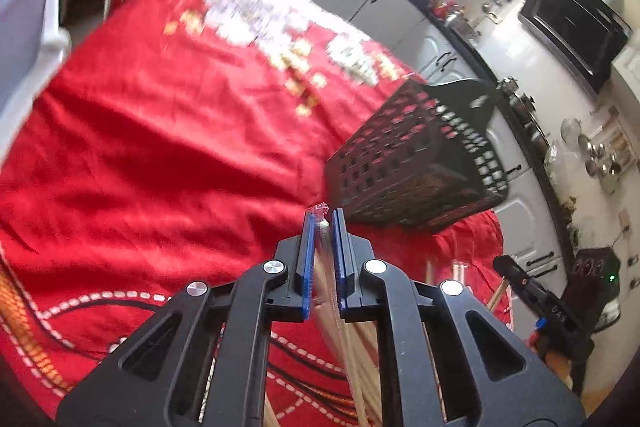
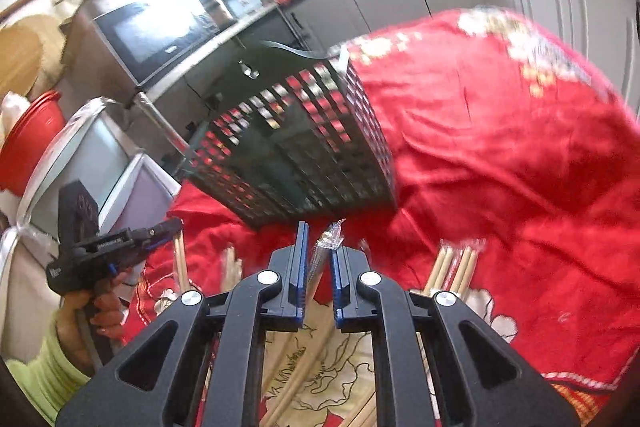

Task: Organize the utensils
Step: 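Carry both held chopsticks up and lower them into the black mesh caddy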

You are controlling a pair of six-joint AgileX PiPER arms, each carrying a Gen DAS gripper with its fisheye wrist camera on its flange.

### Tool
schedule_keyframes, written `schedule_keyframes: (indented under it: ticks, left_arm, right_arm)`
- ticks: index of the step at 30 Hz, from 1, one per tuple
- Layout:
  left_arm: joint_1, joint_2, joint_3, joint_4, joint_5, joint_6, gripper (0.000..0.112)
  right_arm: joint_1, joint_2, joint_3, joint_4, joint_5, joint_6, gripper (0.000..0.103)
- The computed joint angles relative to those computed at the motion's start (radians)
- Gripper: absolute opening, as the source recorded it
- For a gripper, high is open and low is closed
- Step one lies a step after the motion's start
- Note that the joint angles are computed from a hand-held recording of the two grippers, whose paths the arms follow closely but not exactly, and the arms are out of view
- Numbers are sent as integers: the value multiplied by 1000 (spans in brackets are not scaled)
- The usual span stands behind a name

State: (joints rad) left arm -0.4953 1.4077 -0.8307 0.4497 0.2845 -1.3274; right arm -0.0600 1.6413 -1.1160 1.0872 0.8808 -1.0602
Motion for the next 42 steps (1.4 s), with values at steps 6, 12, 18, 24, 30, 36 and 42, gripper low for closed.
schedule_keyframes:
  ticks: [6, 12, 18, 24, 30, 36, 42]
  left_arm:
    - [-116, -47, -89, 207, 143, -144, 3]
    - [-219, -59, -189, 332, 266, -198, 3]
    - [-265, -55, -273, 364, 315, -175, 3]
    - [-281, -28, -379, 389, 353, -136, 3]
    - [-284, 24, -504, 441, 395, -101, 3]
    - [-281, 80, -634, 479, 436, -45, 3]
    - [-279, 130, -734, 544, 467, -31, 3]
  right_arm:
    - [-6, -124, 44, 34, -20, -102, 8]
    - [-27, -222, 71, 67, -11, -172, 7]
    - [-50, -287, 80, 112, -5, -240, 6]
    - [-53, -299, 21, 134, -3, -239, 5]
    - [-45, -290, -53, 151, -8, -223, 5]
    - [-22, -261, -133, 160, -39, -193, 5]
    - [-10, -233, -197, 172, -67, -168, 5]
